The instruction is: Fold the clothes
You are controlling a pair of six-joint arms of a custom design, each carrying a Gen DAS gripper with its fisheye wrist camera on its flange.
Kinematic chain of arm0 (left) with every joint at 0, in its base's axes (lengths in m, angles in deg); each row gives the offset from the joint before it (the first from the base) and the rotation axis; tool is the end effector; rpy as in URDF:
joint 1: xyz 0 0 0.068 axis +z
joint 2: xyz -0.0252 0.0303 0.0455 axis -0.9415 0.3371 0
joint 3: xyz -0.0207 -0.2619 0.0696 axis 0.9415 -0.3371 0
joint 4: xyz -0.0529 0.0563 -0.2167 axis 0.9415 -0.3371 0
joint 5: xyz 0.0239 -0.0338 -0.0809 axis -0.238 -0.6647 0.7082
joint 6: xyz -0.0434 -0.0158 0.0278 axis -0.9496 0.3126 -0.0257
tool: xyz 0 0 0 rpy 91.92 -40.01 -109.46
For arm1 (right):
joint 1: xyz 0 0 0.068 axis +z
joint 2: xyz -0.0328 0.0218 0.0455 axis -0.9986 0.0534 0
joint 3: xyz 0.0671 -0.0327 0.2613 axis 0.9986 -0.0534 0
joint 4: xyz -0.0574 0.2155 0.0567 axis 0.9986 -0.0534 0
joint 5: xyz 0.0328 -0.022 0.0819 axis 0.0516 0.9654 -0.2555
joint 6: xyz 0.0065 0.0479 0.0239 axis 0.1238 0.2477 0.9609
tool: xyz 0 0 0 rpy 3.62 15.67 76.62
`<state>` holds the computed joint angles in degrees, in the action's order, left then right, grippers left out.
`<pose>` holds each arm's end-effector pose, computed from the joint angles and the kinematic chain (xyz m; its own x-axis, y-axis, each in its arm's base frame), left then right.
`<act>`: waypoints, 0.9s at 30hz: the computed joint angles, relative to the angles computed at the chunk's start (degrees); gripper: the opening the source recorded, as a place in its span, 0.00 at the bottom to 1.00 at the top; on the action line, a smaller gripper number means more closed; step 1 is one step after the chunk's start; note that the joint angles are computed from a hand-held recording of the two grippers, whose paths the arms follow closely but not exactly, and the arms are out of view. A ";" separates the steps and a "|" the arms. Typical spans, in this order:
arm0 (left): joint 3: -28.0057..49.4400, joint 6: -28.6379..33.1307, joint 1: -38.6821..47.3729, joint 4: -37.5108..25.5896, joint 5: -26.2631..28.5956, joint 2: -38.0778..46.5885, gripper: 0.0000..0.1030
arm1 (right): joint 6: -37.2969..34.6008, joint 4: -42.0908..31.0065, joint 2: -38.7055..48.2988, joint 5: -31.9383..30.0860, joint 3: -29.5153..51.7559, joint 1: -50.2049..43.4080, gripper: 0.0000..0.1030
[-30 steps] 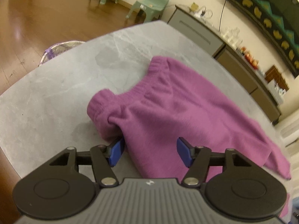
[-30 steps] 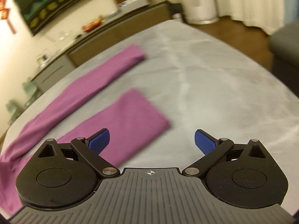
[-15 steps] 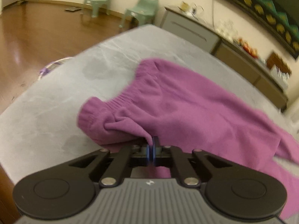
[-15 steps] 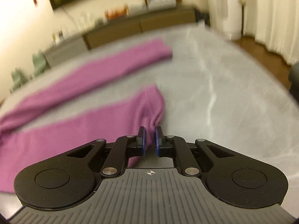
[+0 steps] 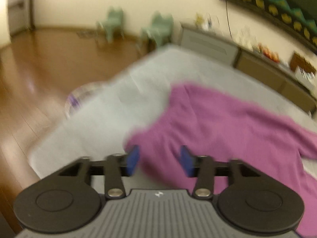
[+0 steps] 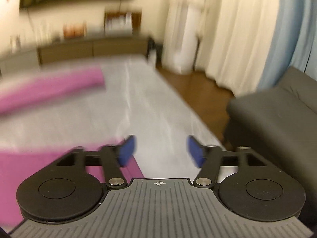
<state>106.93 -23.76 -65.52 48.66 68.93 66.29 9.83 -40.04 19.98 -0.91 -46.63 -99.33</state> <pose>0.2229 0.0303 0.1550 -0.4786 -0.4978 -0.7233 -0.6116 0.7800 -0.1321 0.3037 -0.0701 0.1397 -0.5104 0.1092 -0.8529 0.2910 0.9553 -0.0518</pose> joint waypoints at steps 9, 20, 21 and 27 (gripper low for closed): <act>25.25 5.49 7.27 -5.88 6.38 21.01 0.77 | 10.63 -7.28 10.62 -13.18 14.55 4.62 0.93; 49.64 5.46 9.70 -11.32 12.85 46.26 0.23 | 8.11 -14.80 22.23 -8.32 29.48 10.04 0.93; 47.12 5.46 8.89 -8.12 12.85 44.79 0.22 | 7.99 -15.58 22.38 -8.44 30.19 10.22 0.93; 25.45 15.15 -16.28 10.15 4.86 29.89 0.22 | 6.50 -17.84 22.31 -7.17 32.37 13.28 0.92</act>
<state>132.38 -8.62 -81.80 58.81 73.79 96.18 16.33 -57.88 42.29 -8.08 -14.27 -86.05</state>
